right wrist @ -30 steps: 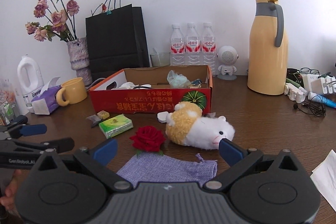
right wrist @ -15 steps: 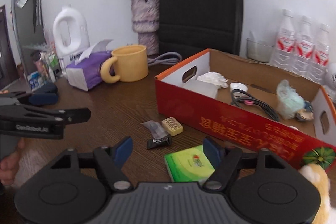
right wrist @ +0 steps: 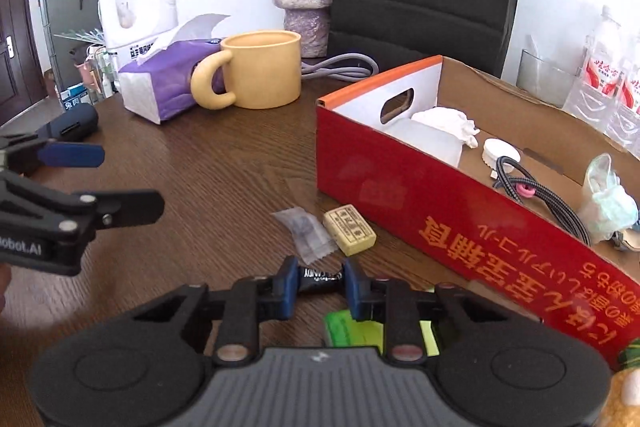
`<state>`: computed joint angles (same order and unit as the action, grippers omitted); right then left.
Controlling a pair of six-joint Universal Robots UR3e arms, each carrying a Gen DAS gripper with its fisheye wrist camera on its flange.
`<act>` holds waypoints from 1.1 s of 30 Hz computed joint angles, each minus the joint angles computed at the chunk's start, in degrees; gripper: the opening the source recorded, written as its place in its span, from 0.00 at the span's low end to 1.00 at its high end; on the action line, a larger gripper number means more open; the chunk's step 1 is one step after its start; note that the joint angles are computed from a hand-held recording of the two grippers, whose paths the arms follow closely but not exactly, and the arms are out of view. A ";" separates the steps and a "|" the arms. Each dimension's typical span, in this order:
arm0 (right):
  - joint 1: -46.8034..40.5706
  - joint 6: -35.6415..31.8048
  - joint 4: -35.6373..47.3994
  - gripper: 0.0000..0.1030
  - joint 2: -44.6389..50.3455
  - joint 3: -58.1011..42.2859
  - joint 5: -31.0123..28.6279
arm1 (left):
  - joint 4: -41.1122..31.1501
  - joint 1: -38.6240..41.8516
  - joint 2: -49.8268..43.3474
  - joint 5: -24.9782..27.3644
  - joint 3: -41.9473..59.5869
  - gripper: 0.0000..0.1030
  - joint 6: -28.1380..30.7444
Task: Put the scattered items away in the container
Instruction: 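Grasp the small black packet with the right gripper, then carry the black packet into the cardboard box and open the right gripper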
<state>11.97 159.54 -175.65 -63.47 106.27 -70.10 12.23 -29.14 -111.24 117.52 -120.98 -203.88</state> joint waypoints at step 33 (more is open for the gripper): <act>-31.70 -0.42 1.09 0.20 -48.55 38.53 25.97 | -1.34 -10.16 -7.53 3.14 12.33 0.20 3.54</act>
<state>-19.73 159.12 -174.56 -112.02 144.80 -44.13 10.89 -39.30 -118.77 120.66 -108.65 -200.34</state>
